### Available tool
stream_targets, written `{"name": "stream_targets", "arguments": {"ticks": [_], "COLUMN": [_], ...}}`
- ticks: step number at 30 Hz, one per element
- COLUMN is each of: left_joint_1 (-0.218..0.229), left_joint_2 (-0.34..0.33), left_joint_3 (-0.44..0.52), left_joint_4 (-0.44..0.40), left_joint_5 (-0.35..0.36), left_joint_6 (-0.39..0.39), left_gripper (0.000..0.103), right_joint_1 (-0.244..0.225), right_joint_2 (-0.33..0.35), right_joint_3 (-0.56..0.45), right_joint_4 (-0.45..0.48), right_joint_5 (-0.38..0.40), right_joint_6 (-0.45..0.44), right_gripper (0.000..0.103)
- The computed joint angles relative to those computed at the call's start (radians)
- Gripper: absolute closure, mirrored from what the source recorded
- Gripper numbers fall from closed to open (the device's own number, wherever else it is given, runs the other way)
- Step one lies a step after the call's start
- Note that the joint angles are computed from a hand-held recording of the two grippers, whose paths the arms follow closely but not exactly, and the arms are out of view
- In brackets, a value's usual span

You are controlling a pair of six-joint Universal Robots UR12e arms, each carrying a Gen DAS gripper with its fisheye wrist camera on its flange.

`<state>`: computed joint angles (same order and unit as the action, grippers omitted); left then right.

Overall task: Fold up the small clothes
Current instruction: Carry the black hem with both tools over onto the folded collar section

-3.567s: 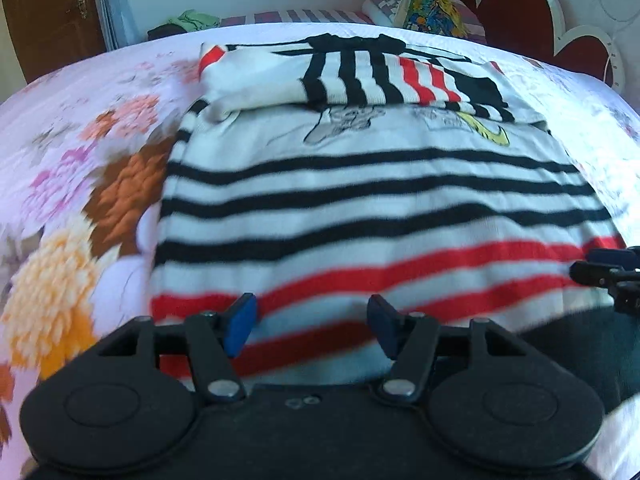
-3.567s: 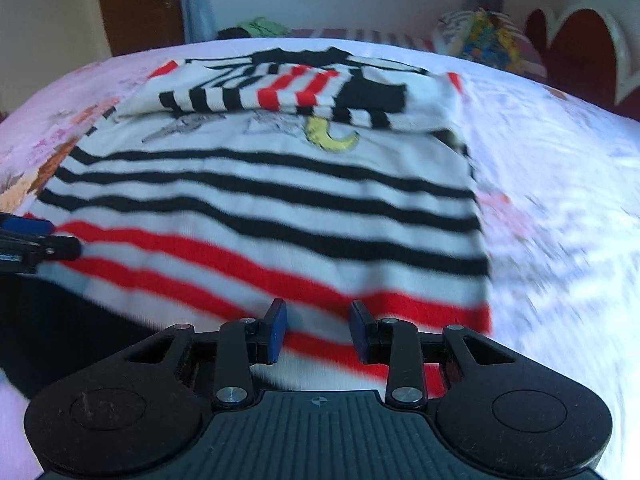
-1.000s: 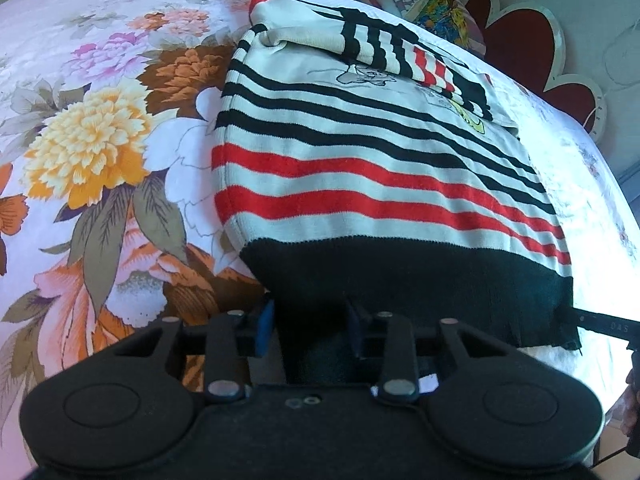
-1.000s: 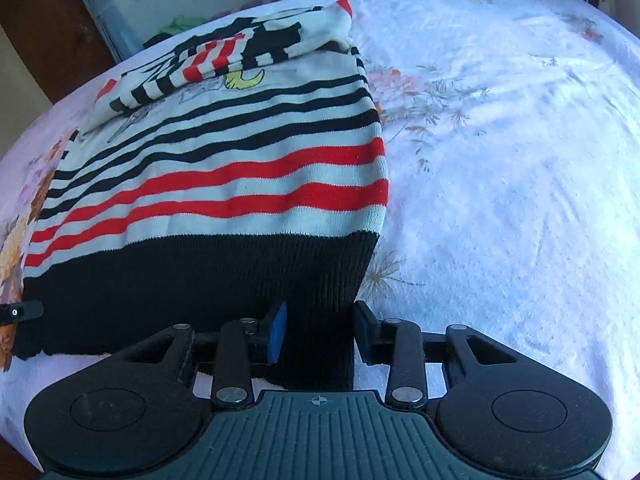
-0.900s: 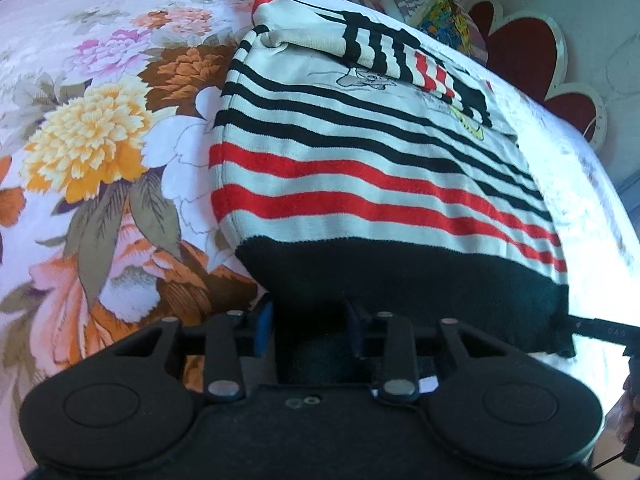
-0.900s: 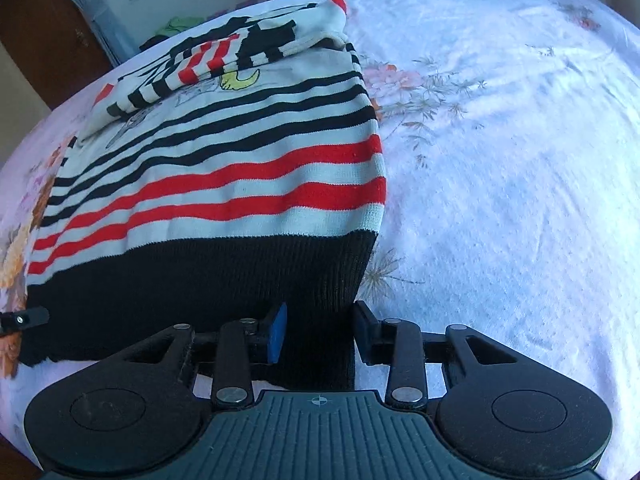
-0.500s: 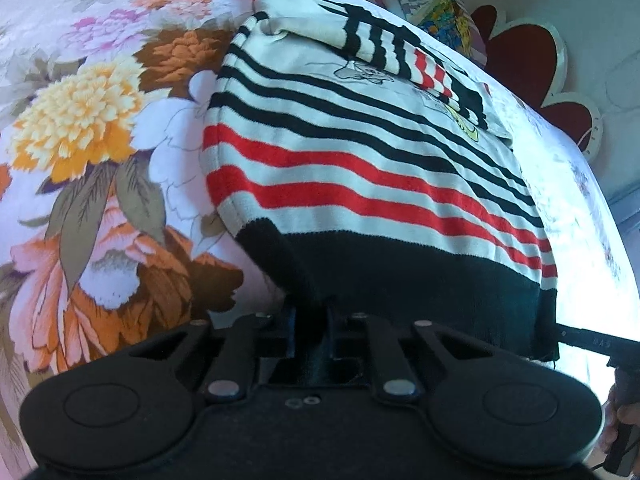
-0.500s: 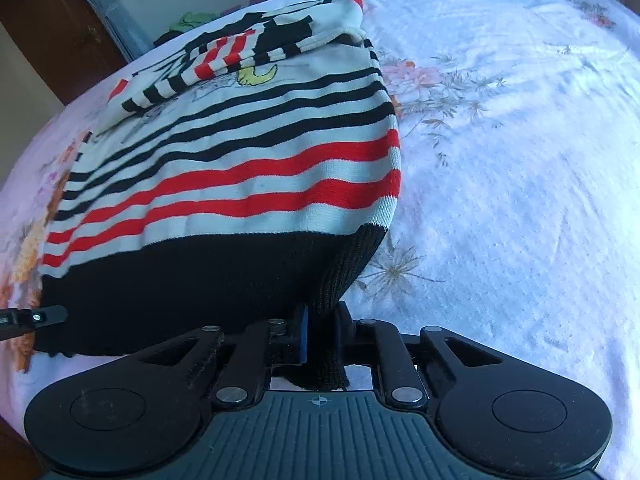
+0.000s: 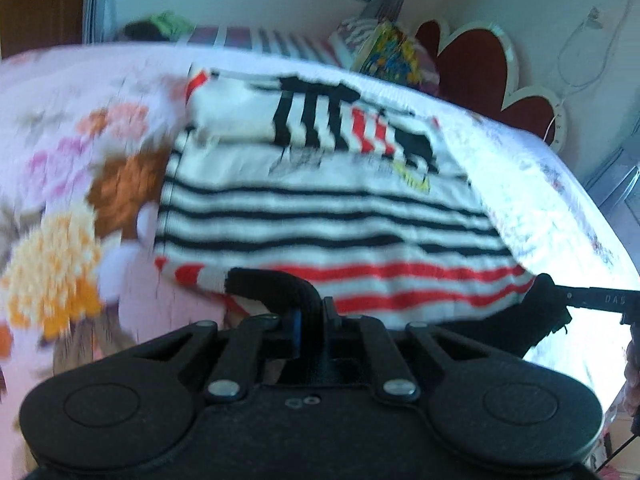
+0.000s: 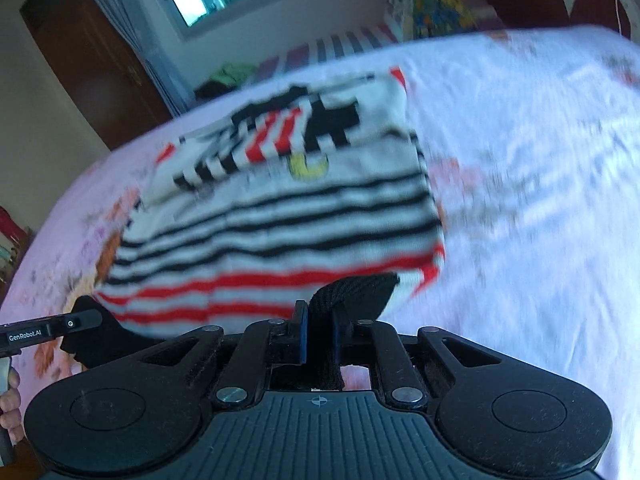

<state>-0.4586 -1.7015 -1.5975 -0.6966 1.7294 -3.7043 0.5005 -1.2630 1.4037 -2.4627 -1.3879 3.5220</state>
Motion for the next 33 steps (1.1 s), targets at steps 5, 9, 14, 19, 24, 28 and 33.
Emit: {"name": "stream_targets", "arguments": {"ticks": [5, 9, 14, 19, 24, 28, 33], "left_joint_1": [0.011, 0.02, 0.036, 0.053, 0.074, 0.086, 0.103], "left_joint_2": [-0.028, -0.055, -0.091, -0.123, -0.166, -0.202, -0.237], "left_joint_3": [0.039, 0.071, 0.108, 0.141, 0.185, 0.226, 0.272], "left_joint_4": [0.034, 0.058, 0.094, 0.126, 0.154, 0.174, 0.171], "left_joint_5": [0.022, 0.037, 0.057, 0.066, 0.066, 0.076, 0.087], "left_joint_6": [0.027, 0.043, 0.05, 0.047, 0.044, 0.062, 0.059], "left_gripper": [0.094, 0.094, 0.094, 0.095, 0.095, 0.095, 0.095], "right_joint_1": [-0.008, -0.015, -0.025, -0.033, -0.04, -0.048, -0.059], "right_joint_2": [0.037, 0.075, 0.127, 0.18, 0.237, 0.286, 0.347], "right_joint_3": [-0.056, -0.11, -0.183, -0.257, -0.334, -0.406, -0.5], "right_joint_4": [-0.029, -0.052, -0.067, -0.07, -0.067, -0.057, -0.03], "right_joint_5": [-0.001, -0.002, -0.008, -0.006, -0.003, 0.005, 0.014], "right_joint_6": [-0.026, -0.027, -0.04, -0.04, -0.033, -0.03, -0.028], "right_gripper": [0.092, 0.092, 0.092, 0.092, 0.092, 0.092, 0.092]}}
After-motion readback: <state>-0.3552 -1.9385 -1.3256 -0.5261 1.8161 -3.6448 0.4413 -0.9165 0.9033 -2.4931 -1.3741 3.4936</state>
